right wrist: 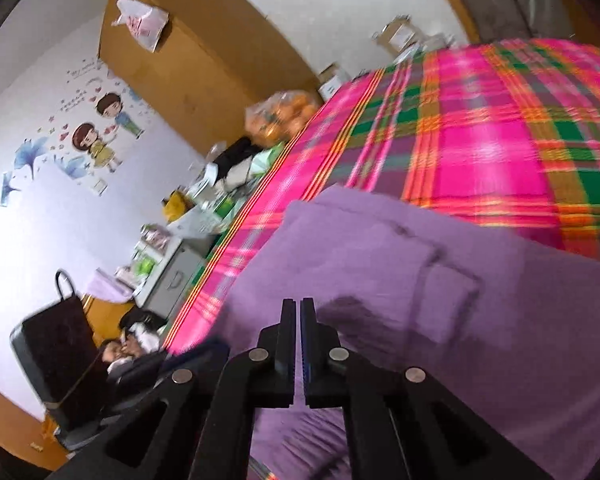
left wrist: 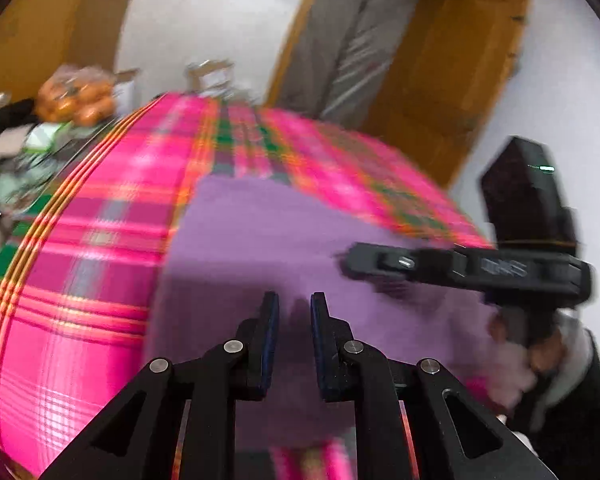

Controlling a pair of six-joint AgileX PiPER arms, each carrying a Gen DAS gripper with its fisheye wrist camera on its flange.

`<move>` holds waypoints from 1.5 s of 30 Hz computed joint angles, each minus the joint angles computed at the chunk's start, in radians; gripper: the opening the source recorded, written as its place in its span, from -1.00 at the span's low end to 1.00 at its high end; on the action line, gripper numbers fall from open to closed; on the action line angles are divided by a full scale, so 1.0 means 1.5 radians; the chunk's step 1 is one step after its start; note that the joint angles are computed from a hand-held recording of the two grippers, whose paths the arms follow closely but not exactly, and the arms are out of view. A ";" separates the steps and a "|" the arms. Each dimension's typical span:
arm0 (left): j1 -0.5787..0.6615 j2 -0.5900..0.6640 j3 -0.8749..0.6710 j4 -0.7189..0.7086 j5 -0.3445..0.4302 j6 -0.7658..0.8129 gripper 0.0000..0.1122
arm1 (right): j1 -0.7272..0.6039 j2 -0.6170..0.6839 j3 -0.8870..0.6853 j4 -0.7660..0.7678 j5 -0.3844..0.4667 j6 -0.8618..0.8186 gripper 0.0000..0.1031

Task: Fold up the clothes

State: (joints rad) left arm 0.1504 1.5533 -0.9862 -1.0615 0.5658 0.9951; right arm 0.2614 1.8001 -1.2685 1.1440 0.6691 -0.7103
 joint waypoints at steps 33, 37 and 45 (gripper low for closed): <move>0.005 0.015 -0.010 -0.028 0.021 0.015 -0.73 | -0.022 -0.047 0.055 -0.001 -0.105 0.004 -0.89; -0.005 -0.036 0.061 -0.074 0.011 0.076 -0.73 | 0.016 -0.109 0.132 0.023 -0.125 -0.093 -0.78; -0.085 -0.052 0.119 -0.130 -0.040 0.158 -0.73 | 0.076 -0.151 0.190 -0.122 -0.184 -0.021 -0.79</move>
State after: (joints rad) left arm 0.0228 1.4746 -0.8074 -1.2561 0.5051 1.2323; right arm 0.3753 1.5741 -0.9842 0.9607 0.3926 -0.7421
